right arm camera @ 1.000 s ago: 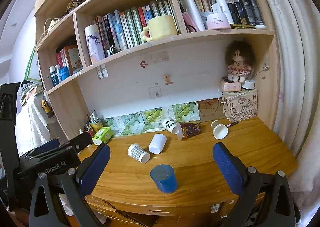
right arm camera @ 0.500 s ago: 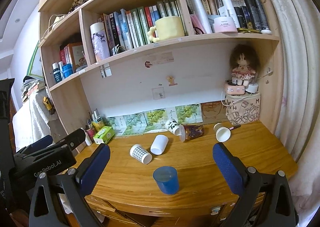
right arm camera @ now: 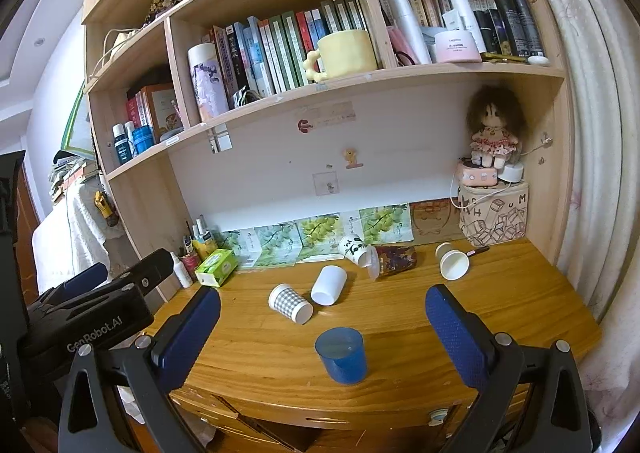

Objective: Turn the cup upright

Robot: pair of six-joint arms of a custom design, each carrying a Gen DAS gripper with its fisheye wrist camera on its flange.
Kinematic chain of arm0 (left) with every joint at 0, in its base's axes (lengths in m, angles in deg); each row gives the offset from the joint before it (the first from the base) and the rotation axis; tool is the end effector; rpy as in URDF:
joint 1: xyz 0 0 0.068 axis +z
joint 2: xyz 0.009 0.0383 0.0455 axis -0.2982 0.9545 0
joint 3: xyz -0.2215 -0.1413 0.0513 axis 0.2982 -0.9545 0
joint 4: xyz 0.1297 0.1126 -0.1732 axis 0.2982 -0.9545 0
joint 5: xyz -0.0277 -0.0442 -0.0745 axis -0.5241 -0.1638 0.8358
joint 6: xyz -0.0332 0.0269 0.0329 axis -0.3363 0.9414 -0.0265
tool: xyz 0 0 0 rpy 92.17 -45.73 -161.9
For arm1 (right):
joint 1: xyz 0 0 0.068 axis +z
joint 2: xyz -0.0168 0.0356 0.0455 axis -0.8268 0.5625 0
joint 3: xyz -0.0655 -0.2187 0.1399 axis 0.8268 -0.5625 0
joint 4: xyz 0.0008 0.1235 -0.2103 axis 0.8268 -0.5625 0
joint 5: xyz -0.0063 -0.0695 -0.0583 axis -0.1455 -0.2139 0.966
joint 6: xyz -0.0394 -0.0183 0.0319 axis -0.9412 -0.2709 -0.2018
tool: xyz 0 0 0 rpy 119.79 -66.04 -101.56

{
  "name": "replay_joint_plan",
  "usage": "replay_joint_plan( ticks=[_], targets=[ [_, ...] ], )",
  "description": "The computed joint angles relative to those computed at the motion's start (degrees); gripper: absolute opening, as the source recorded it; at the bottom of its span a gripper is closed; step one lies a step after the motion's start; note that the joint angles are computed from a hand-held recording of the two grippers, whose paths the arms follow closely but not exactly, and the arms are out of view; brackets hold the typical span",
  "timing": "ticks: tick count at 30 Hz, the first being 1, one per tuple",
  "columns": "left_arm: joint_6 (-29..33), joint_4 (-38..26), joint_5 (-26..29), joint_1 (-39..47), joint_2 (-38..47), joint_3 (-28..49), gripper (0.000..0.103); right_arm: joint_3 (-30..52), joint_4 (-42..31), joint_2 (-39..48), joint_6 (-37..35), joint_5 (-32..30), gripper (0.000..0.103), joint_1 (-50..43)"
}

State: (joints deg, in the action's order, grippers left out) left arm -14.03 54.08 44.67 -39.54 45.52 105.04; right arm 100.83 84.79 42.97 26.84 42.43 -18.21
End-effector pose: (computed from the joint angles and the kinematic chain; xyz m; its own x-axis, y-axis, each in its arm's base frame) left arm 0.1869 -0.0503 0.3234 -0.3539 -0.1919 -0.9154 -0.4373 0.8991 -0.0194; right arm 0.2313 0.1750 0.2976 -0.4386 -0.0059 -0.8986 -0.4620 0.8592 0.2199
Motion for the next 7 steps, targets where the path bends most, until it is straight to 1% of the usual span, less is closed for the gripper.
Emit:
replay_joint_plan(
  ticks=[7],
  targets=[
    [0.0,0.0,0.0,-0.3,0.1,0.0,0.103,0.3,-0.1,0.2,0.0,-0.1,0.103,-0.1]
  ],
)
